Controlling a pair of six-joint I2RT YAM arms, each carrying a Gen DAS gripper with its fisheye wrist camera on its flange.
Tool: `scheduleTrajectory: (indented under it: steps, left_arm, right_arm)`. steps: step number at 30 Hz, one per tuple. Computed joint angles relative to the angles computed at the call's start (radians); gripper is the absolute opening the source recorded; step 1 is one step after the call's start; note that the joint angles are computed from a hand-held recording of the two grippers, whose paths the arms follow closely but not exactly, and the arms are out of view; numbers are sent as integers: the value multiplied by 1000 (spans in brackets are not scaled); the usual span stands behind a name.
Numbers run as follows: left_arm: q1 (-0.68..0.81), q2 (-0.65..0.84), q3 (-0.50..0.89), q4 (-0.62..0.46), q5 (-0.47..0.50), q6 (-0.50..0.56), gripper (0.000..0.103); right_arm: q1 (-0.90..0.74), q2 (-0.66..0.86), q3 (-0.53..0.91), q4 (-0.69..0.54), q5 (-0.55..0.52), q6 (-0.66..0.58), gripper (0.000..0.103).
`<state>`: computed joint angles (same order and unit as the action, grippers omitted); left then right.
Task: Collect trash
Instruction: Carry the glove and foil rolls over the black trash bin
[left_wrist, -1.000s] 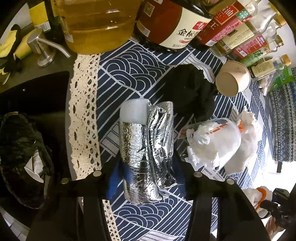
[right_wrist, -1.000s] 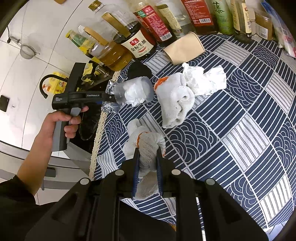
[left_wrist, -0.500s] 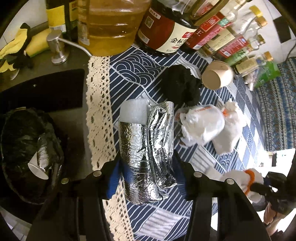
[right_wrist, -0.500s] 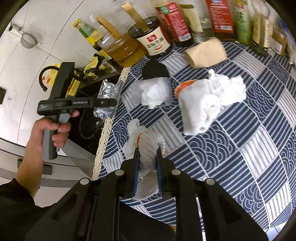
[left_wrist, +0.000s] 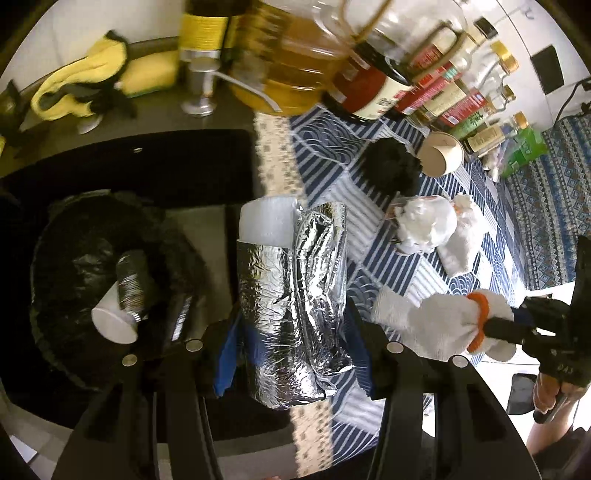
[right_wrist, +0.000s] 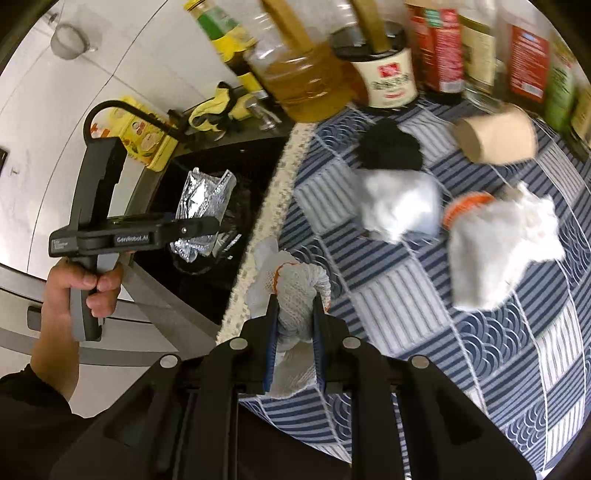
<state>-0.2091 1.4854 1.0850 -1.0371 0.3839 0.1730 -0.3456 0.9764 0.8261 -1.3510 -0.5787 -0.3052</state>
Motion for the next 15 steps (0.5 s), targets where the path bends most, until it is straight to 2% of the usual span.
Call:
scheduleTrajectory:
  steps: [6, 9, 15]
  left_arm:
    - [212, 16, 17, -48, 15, 153, 49]
    - [322, 48, 42, -73, 16, 234, 49]
    - [514, 145, 113, -107, 2, 360, 49]
  right_arm:
    - [377, 42, 3, 229, 54, 360, 18]
    - [520, 106, 21, 336, 84, 484, 18]
    - [734, 309, 113, 514, 134, 650, 18]
